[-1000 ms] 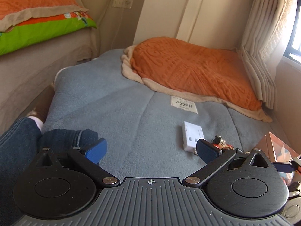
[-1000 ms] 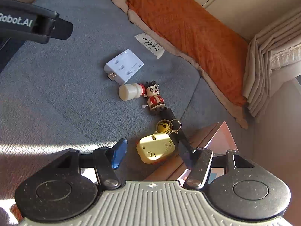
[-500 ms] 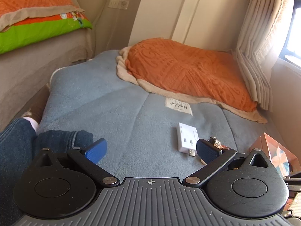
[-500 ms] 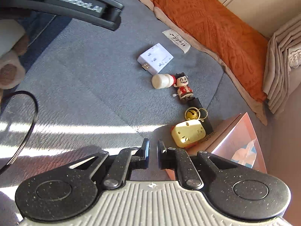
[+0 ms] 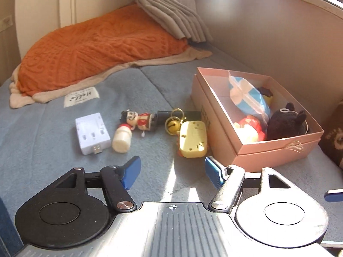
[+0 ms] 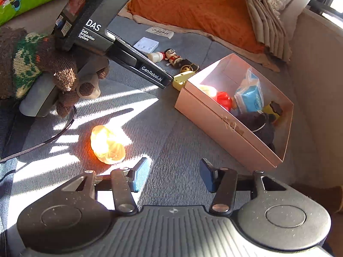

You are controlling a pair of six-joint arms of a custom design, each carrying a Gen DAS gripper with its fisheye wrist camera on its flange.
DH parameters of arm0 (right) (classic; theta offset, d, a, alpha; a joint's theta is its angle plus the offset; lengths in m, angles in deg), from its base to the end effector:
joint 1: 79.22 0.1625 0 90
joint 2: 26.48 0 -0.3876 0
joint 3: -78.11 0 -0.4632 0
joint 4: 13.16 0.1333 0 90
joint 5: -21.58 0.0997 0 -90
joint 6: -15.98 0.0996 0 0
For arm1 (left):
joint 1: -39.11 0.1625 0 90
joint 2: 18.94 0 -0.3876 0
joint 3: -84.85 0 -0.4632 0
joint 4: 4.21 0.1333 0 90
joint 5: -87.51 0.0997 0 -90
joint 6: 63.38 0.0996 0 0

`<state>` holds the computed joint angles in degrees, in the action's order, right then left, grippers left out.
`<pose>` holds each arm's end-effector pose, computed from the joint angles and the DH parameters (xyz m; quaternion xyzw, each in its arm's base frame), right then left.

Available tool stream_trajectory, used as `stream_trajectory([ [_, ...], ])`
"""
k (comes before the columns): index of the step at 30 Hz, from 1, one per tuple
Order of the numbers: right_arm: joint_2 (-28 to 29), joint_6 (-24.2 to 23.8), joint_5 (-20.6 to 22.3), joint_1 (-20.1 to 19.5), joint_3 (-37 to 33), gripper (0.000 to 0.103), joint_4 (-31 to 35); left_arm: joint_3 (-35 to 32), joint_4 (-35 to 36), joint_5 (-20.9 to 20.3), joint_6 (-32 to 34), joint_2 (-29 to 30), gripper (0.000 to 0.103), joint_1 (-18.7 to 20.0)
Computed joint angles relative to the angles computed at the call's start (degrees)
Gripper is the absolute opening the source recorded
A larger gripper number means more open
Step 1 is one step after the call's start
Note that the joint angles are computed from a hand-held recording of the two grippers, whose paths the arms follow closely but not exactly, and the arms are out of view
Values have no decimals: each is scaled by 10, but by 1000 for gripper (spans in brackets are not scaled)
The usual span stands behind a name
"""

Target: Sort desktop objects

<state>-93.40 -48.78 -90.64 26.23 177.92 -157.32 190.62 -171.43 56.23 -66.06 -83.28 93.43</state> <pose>0.2699 -0.6177 0.2178 0.5941 -0.7605 0.0856 0.2477 -0.1878 -0.6361 0.2217 0.0911 0.8380 -0.4062 0.3527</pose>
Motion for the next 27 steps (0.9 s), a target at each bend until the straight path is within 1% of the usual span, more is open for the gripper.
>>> stream_trajectory([
  [2, -3, 17, 1, -7, -6, 59, 3, -30, 19, -31, 18, 20, 75, 15],
  [3, -1, 19, 1, -9, -7, 60, -1, -44, 26, -39, 26, 30, 75, 21],
  [5, 5, 20, 3, -14, -14, 62, 0, -68, 39, -28, 35, 52, 71, 27],
  [6, 3, 24, 4, -16, -14, 63, 4, -75, 40, -33, 36, 56, 71, 32],
  [8, 6, 28, 6, -19, -14, 65, 7, -82, 41, -53, 31, 55, 71, 39],
  [11, 11, 29, -7, -20, -5, 66, 0, -90, 42, -62, 40, 58, 71, 45],
  [14, 6, 27, -9, -19, 4, 66, 3, -86, 55, -92, 16, 47, 72, 55],
  [16, 3, 18, -5, -18, 11, 67, -4, -85, 57, -80, 4, 46, 73, 56],
  [17, 1, 14, -4, -17, 16, 67, -9, -83, 55, -73, 2, 47, 76, 55],
  [20, 3, 11, -8, -14, 19, 68, -9, -79, 30, -53, 10, 53, 77, 50],
  [21, 4, 11, -11, -14, 21, 68, -12, -79, 26, -54, 14, 55, 76, 50],
  [23, 4, 12, -12, -12, 25, 68, -10, -83, 22, -67, 18, 56, 72, 52],
  [24, 4, 13, -12, -11, 27, 68, -8, -83, 23, -75, 21, 54, 72, 53],
  [25, 2, 13, -11, -10, 30, 68, -5, -83, 25, -79, 22, 53, 68, 55],
  [27, 2, 10, -13, -9, 35, 68, -6, -82, 32, -95, 18, 49, 65, 60],
])
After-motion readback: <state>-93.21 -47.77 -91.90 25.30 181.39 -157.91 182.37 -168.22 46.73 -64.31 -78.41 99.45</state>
